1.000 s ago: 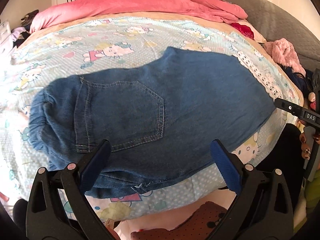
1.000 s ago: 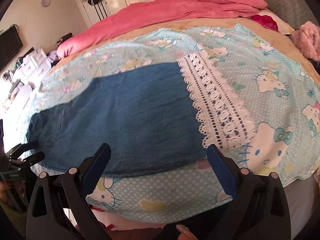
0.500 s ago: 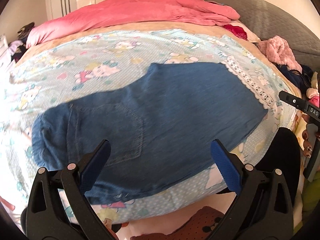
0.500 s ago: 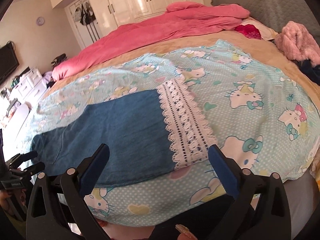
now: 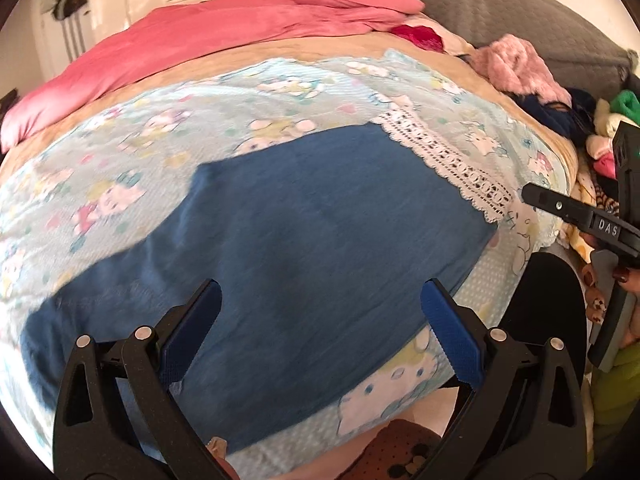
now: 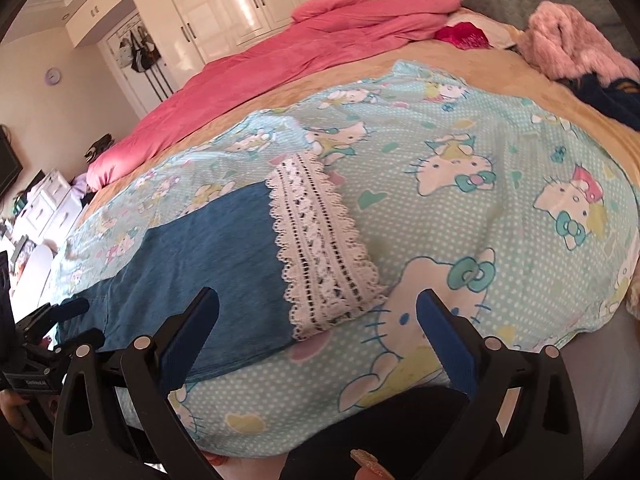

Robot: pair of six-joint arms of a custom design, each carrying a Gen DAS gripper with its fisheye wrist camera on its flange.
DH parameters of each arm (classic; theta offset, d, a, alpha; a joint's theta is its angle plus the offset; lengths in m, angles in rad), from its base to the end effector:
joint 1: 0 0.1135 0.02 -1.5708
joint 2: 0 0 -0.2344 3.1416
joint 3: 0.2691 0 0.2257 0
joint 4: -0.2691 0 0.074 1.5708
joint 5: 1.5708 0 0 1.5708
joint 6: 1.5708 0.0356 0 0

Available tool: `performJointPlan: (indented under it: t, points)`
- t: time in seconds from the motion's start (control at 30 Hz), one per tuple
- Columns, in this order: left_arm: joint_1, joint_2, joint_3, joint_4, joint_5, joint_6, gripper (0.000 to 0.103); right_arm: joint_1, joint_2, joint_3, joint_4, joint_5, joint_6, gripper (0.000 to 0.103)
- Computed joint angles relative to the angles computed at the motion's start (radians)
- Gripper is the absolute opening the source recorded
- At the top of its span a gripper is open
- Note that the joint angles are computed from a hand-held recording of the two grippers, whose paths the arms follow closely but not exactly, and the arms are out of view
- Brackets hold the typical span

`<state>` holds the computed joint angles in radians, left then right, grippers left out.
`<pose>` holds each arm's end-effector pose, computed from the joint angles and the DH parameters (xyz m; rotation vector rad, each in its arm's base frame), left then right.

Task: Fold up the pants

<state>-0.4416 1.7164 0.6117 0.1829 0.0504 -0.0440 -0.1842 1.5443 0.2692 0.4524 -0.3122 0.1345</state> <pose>0.2448 -0.1177 0.0907 0.5167 2.4569 -0.2645 0.2065 -0.0273 0.0781 0.2311 2.3587 0.3491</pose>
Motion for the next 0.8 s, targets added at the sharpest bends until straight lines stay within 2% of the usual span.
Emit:
performJointPlan:
  t: [0.27,0.47,0.6,0.8]
  points:
    - [-0.025,0.182,0.268,-0.115,0.016,0.041,0.094,-0.014,0.123,0.041,0.055,-0.02,0.027,0.099]
    - [-0.02,0.353,0.52,-0.215,0.009,0.075,0.094,-0.007,0.183,0.07,0.081,-0.028,0.045,0.099]
    - [-0.018,0.457,0.7,-0.281,0.057,0.088,0.094,-0.014,0.213,0.088,0.079,-0.044,0.049,0.099]
    - [-0.036,0.625,0.983,-0.405,0.072,0.116,0.094,-0.025,0.254,0.118,0.072,-0.057,0.063,0.099]
